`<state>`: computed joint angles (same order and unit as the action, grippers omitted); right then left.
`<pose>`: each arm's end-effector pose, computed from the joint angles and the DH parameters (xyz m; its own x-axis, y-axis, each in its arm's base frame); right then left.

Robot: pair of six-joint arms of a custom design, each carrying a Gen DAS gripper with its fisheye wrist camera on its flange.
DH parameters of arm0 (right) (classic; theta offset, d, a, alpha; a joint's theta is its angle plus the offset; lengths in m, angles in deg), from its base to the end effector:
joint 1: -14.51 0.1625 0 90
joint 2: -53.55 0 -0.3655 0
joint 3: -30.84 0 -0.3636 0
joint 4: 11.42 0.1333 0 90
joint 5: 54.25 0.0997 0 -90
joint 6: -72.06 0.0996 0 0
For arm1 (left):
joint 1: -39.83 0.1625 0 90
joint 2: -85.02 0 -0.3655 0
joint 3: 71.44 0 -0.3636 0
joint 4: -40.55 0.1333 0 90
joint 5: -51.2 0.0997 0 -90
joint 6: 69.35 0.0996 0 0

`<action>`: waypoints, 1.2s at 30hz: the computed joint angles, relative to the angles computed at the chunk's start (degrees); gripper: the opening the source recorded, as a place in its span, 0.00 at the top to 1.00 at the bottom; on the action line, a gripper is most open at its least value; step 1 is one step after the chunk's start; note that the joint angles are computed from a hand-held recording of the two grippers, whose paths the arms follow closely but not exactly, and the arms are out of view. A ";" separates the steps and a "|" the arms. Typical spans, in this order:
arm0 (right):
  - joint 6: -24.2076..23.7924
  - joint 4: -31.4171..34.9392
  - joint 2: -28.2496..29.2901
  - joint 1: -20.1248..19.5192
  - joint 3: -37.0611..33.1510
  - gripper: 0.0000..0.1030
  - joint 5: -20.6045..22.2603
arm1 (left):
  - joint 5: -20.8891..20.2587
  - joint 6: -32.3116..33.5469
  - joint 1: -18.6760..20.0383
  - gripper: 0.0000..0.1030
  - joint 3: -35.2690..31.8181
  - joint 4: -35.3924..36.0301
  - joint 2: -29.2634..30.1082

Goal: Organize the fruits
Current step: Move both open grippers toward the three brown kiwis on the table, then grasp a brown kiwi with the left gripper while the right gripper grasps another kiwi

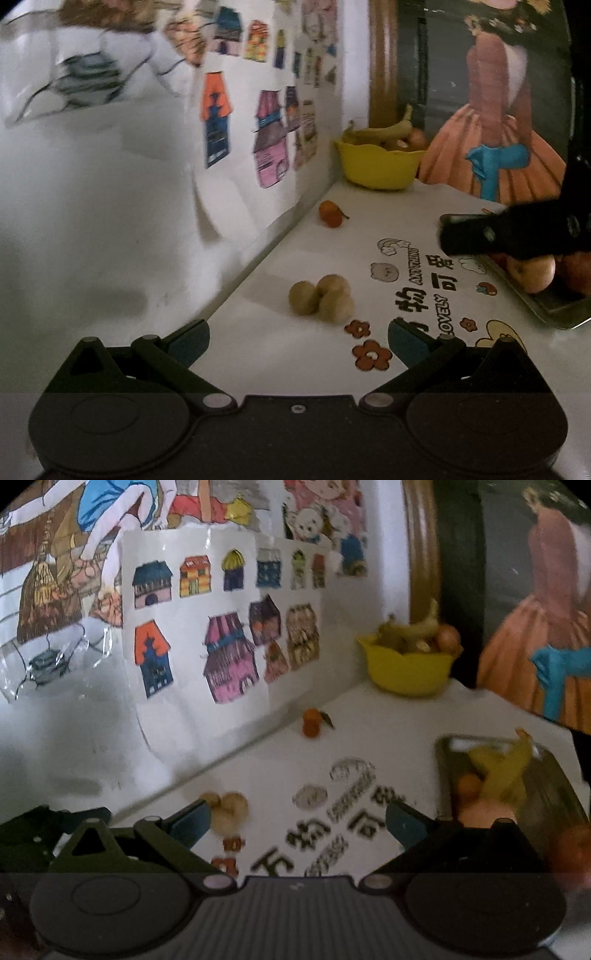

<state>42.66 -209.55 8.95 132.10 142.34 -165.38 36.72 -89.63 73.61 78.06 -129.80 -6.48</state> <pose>0.3360 -0.4327 0.0805 -0.6451 -0.5201 0.5597 -0.7633 0.4720 -0.4411 -0.1090 -0.3493 0.2344 -0.6839 -0.1753 -0.7082 0.5668 0.4834 -0.6671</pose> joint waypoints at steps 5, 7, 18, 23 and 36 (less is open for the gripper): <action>-1.17 1.88 1.06 -1.94 -2.80 0.00 3.79 | -0.48 4.61 2.21 0.01 -0.95 -5.52 1.57; -1.44 -0.39 2.34 -2.49 -3.21 0.00 2.88 | -0.28 3.94 3.36 0.01 -1.74 -5.07 2.02; -14.35 -4.12 4.16 -5.11 -1.11 0.00 2.75 | -5.06 16.71 8.46 0.01 -6.52 -24.94 10.04; -17.75 -1.89 4.55 -5.45 -0.97 0.00 5.55 | -7.57 23.83 10.00 0.01 -9.26 -32.64 13.44; -26.69 3.59 7.60 -5.67 -3.34 0.02 12.60 | -12.42 18.11 13.64 0.14 -12.63 -23.65 12.15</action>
